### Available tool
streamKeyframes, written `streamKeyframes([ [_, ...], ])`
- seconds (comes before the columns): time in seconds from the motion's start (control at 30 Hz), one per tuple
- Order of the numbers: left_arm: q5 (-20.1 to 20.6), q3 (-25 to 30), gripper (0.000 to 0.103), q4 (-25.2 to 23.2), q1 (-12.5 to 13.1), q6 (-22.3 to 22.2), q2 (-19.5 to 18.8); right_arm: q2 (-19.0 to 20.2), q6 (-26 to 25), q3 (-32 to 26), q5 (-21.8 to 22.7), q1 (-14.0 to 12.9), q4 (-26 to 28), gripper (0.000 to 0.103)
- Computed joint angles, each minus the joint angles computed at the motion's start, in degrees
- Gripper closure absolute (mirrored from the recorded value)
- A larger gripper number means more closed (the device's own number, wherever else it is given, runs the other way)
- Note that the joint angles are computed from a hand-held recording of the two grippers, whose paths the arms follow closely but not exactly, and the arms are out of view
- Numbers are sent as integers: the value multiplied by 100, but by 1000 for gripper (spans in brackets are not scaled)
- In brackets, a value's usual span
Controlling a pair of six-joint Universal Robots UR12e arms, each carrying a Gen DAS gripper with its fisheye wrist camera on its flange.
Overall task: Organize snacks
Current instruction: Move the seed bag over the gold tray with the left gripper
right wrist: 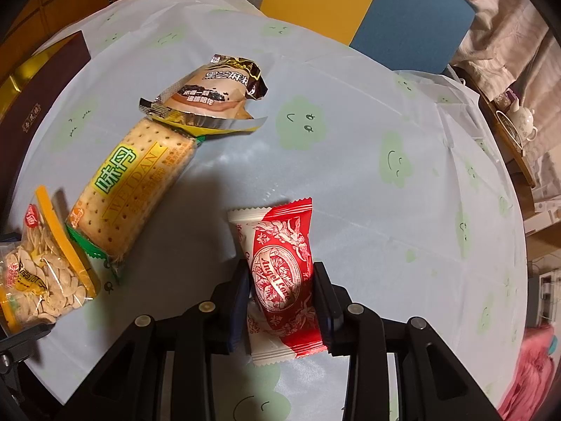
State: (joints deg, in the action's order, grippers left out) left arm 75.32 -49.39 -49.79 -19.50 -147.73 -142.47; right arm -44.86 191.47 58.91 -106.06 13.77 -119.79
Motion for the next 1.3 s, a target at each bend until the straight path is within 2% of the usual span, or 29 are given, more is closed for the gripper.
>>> streamKeyframes([
  [0.1, 51, 158, 39, -137, -6, 176, -54, 2, -2, -7, -1, -3, 13, 67],
  [0.23, 239, 742, 35, -1046, -50, 551, -317, 3, 3, -10, -24, 3, 17, 67],
  [0.4, 109, 1110, 37, -1365, -35, 366, -503, -4, -1, 3, -29, 4, 3, 67],
  [0.5, -30, 744, 47, -853, -5, 210, -368, 0, -38, 3, -69, 13, 3, 67],
  [0.6, -124, 505, 52, -567, 27, -134, -264, -8, -72, 23, -98, 20, -10, 67],
  [0.87, -182, -357, 54, 492, 55, -504, 185, -14, -133, 64, -187, 51, -68, 67],
  [0.97, -280, -501, 54, 814, 99, -753, 309, -21, -154, 87, -228, 60, -102, 67],
  [1.3, -79, -608, 54, 1458, 242, -1637, 476, -26, -199, 123, -287, 84, -174, 67],
])
